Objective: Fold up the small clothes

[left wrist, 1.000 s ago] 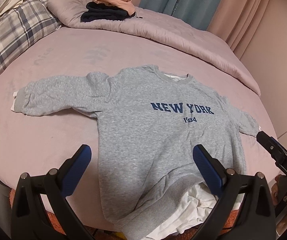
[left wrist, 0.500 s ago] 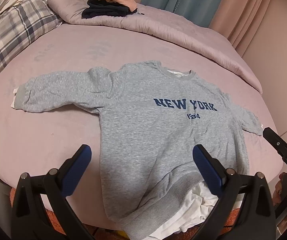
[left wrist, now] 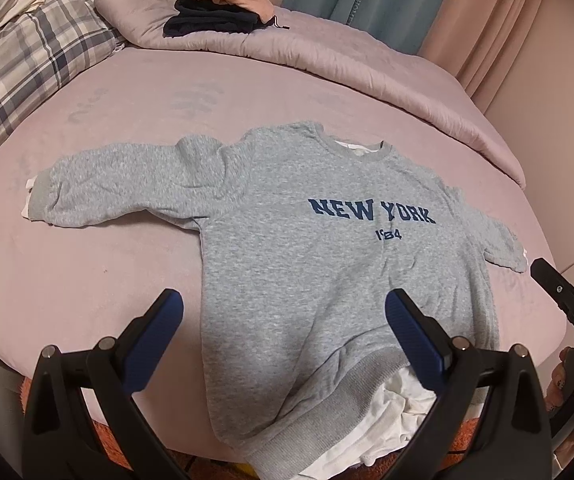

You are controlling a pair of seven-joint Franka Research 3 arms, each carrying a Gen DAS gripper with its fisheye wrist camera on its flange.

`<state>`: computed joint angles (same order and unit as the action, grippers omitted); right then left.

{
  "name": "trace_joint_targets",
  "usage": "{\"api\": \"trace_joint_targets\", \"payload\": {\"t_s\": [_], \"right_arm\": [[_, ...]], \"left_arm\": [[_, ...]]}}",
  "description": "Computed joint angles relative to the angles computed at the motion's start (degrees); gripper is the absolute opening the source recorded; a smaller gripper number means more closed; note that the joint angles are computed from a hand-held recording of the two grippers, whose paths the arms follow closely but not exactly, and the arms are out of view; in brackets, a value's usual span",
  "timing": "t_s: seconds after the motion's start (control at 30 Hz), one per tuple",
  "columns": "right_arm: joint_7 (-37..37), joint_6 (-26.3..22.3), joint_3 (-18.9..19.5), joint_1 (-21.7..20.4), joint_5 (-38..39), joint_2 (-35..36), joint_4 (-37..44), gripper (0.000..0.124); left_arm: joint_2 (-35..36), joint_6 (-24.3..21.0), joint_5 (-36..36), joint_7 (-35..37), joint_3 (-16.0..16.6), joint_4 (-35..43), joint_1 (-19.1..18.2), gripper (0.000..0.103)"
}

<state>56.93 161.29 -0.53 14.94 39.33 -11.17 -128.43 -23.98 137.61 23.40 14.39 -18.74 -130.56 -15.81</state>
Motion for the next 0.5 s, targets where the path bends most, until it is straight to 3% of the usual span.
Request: {"api": "trace_joint_targets", "payload": {"t_s": [0.5], "right_arm": [[0.7,0.1,-0.5,-0.7,0.6,0.2,0.1,0.102]], "left_arm": [[0.0,-0.1,-1.6,0.7,0.7,-0.1,0.0,0.1]]}}
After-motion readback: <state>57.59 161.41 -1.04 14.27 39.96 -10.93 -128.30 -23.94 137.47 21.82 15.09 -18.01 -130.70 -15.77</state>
